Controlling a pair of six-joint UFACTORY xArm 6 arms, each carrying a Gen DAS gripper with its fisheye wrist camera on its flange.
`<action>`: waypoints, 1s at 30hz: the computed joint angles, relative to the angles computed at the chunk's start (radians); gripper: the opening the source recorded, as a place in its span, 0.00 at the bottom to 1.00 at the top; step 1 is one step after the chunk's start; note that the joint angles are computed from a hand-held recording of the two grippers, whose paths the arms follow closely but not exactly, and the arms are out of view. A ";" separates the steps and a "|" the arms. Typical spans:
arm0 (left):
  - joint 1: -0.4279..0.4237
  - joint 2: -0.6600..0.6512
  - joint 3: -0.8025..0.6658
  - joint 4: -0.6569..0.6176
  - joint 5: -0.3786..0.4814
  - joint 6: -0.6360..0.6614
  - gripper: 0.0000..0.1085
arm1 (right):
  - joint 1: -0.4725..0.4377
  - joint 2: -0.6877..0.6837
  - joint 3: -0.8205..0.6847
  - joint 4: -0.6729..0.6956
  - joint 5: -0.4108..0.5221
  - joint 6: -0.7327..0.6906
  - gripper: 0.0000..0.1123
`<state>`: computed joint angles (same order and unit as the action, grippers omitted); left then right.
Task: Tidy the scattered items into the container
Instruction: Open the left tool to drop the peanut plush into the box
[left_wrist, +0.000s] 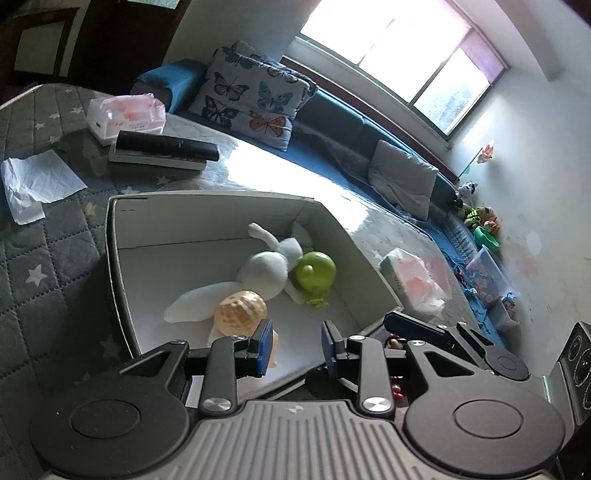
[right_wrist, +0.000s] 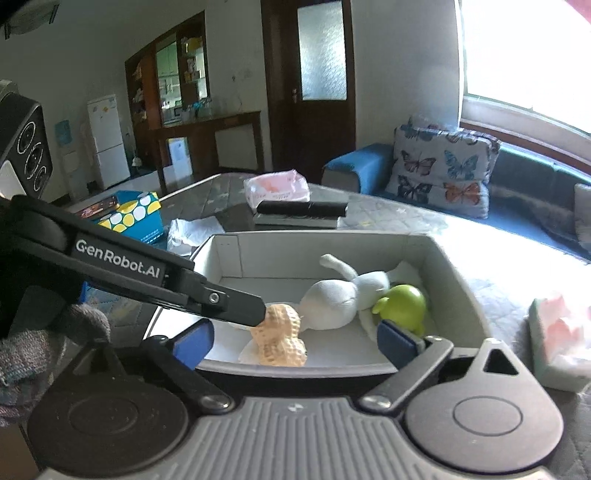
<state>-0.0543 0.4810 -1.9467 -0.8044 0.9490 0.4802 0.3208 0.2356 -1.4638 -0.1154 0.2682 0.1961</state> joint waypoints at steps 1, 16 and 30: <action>-0.001 -0.012 0.017 -0.008 -0.003 0.011 0.29 | -0.002 -0.014 0.018 -0.028 -0.008 0.021 0.89; -0.038 -0.140 0.231 -0.059 -0.026 0.142 0.29 | -0.042 -0.185 0.292 -0.266 -0.095 0.306 0.92; -0.076 -0.127 0.262 -0.025 -0.016 0.123 0.29 | -0.097 -0.231 0.405 -0.352 -0.098 0.494 0.92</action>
<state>-0.1300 0.3538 -1.6846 -0.8293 0.9331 0.6029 0.2233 0.0043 -1.0590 -0.4670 0.1703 0.6899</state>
